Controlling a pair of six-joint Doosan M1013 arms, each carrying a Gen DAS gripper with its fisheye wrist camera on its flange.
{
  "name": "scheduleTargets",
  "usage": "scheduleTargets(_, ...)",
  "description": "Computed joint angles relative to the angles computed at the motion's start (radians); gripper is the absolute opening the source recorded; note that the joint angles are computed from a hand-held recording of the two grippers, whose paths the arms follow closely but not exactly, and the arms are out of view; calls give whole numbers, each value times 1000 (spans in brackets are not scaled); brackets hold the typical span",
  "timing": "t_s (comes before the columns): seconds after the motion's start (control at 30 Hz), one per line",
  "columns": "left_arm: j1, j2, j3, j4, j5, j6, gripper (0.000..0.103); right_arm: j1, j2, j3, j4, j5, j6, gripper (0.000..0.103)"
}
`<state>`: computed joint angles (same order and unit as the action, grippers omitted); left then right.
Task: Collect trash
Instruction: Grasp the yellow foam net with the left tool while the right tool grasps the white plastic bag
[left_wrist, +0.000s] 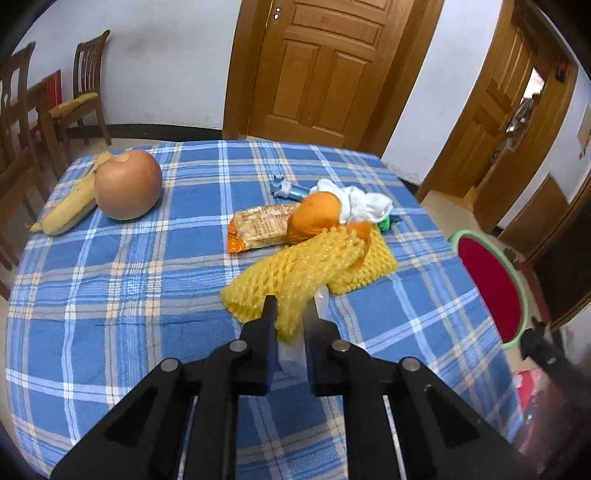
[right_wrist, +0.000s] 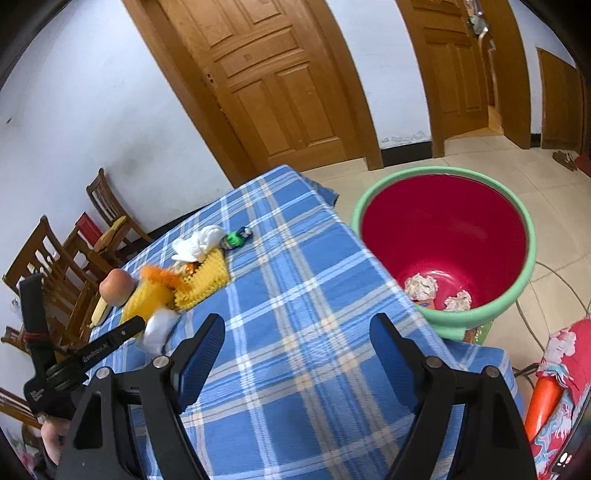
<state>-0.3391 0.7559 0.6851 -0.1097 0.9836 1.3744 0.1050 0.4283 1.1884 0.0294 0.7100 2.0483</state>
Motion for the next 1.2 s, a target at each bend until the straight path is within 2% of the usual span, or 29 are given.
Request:
scheduleTargets(0.27,22,-62,90,-8,-97,-43,12,21,32,-53,51,24,-88,83)
scheduleTargets(0.53,52,-97,155,14,-128,-121,12,52,83,-131,120,76,-189,83)
scheduleTargets(0.83,81,-124,216,2,-148,-164,12,94,177,-275,152,204,-249,83)
scheduleTargets(0.9,85,-131,229,-3,-160,-166,12,103,200,-311,153,231,-252,80)
scheduleTargets(0.97,90,-137,242,-20,-173,-158,12,110,220,-343,152,257,-251,72)
scheduleTargets(1.2,102,-137,258,-85,-194,-126,12,121,282,-430,157,333,-240,61)
